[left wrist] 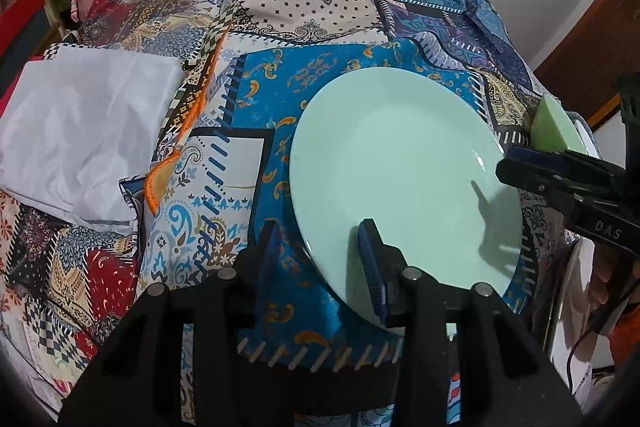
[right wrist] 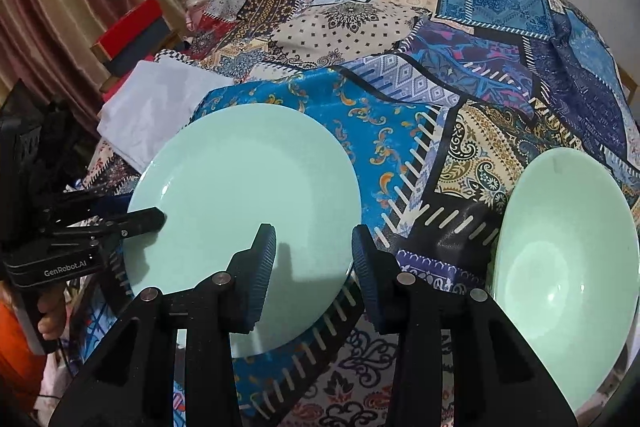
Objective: Organize plates and bowls
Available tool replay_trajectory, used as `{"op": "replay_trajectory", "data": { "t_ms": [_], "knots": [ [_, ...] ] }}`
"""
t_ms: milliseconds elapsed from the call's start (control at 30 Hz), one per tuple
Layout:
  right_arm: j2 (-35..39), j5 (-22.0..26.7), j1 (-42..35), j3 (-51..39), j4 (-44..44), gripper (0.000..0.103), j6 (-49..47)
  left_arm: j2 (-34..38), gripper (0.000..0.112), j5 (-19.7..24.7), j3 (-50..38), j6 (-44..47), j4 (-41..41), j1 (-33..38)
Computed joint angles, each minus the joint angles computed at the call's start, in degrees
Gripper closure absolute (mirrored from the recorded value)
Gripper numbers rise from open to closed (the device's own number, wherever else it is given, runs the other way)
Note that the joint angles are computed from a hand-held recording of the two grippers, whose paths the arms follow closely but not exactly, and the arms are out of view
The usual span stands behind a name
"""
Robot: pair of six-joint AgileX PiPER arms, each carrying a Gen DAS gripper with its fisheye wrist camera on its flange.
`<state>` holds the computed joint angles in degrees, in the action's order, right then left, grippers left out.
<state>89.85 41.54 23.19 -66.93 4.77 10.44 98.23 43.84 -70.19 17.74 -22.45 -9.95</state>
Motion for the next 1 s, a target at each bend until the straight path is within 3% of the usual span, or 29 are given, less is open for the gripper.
{"op": "replay_trajectory", "data": {
  "t_ms": [167,367,633,800,1000],
  "knots": [
    [1.12,0.27,1.14,-1.14,-4.67,0.068,3.93,-0.35,0.059,-2.57,1.70,1.24,-0.36,0.60],
    [2.99,1.75,2.48,-2.52,-8.35,0.068,5.77,0.92,0.059,-0.47,0.57,3.29,-4.01,2.78],
    [3.58,0.53,-0.37,-1.37,1.40,0.066,0.15,-0.11,0.072,0.06,1.02,3.75,-3.49,2.00],
    [2.08,0.47,-2.37,0.50,9.38,0.067,-5.50,-0.99,0.073,-0.84,1.45,2.17,-1.42,-0.04],
    [0.48,-0.33,-1.77,2.11,10.35,0.069,-5.20,-1.75,0.074,-0.71,1.07,-2.11,0.97,-0.71]
  ]
}}
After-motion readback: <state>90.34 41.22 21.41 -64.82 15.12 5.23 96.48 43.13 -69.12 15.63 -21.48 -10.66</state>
